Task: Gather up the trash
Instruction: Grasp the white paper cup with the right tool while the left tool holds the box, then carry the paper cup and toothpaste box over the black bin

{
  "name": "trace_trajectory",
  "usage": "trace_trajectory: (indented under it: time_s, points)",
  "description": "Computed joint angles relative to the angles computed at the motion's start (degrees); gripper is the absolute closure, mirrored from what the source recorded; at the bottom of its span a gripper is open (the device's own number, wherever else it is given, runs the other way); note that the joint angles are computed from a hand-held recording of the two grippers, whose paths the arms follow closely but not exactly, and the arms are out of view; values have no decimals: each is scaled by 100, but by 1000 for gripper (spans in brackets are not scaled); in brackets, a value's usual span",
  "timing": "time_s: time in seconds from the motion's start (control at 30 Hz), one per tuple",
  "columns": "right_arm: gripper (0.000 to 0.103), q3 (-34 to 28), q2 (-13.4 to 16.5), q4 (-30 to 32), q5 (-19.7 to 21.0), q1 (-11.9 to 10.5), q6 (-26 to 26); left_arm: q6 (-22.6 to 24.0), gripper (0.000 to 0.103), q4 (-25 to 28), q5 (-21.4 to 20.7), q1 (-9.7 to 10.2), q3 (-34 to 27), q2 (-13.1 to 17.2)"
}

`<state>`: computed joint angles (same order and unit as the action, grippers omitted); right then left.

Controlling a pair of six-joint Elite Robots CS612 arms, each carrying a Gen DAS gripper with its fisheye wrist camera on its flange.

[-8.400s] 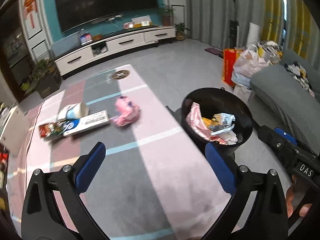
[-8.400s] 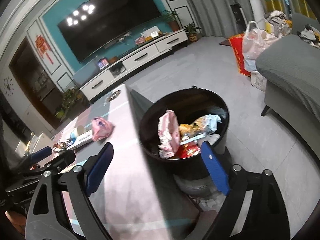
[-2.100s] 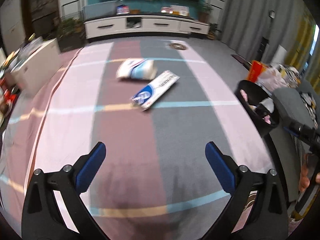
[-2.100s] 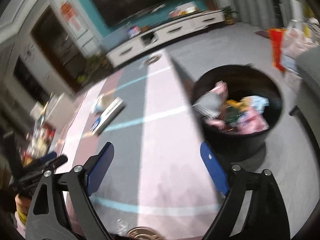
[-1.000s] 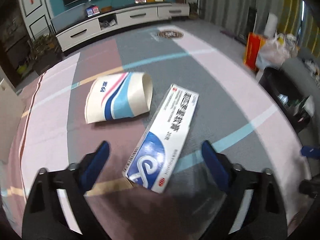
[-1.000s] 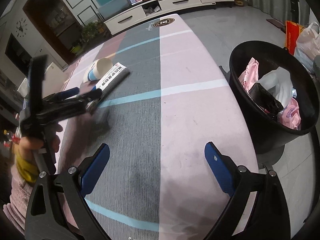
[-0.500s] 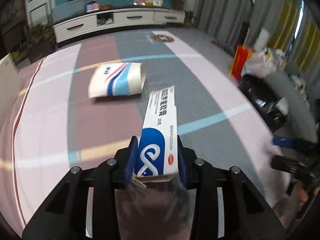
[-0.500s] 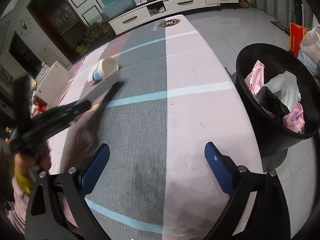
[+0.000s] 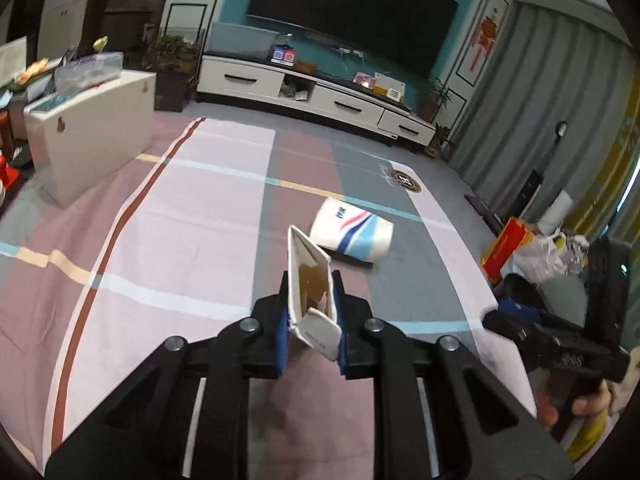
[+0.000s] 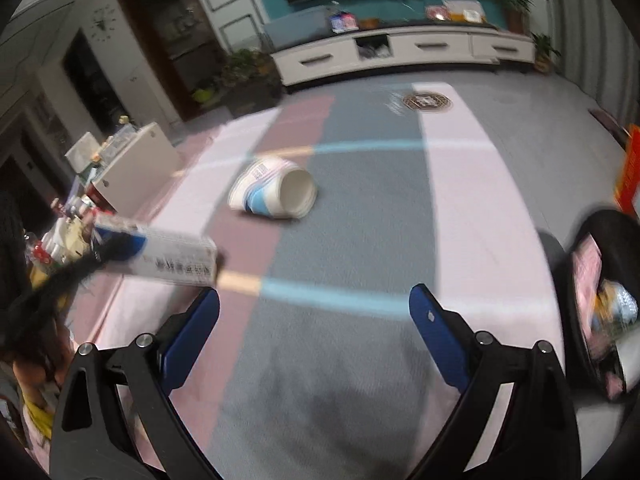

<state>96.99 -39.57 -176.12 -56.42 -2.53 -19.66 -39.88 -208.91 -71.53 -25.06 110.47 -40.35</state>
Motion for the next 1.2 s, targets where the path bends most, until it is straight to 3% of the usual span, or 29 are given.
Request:
trace_trajectory:
  time_s: [0.07, 0.23, 0.4, 0.63, 0.73, 0.77, 0.93, 0.97, 1.2]
  points:
    - [9, -267, 117, 102, 26, 111, -67, -159, 85, -151, -166, 81, 10, 30]
    - [9, -869, 438, 160, -223, 387, -269, -273, 85, -568, -57, 94, 112, 49]
    - [9, -1474, 730, 548, -480, 613, -630, -517, 84, -483, -76, 169, 121, 74]
    - [9, -2137, 1022, 1361, -917, 825, -1185, -505, 84, -460, -61, 194, 125, 76]
    - [15, -2204, 1046, 1616, -881, 831, -1278, -506, 84, -449, -56, 180, 133, 63]
    - [29, -2180, 1038, 1628, -872, 832, -1339, -506, 84, -456, -61, 181, 135, 63]
    - [45, -1926, 942, 1413, -660, 774, -1434, -509, 84, -488, -135, 192, 124, 71]
    - [53, -1868, 922, 1328, -578, 754, -1380, -506, 84, -519, -155, 192, 124, 74]
    - [53, -1108, 571, 588, -71, 531, -955, -355, 84, -662, -206, 163, 108, 84]
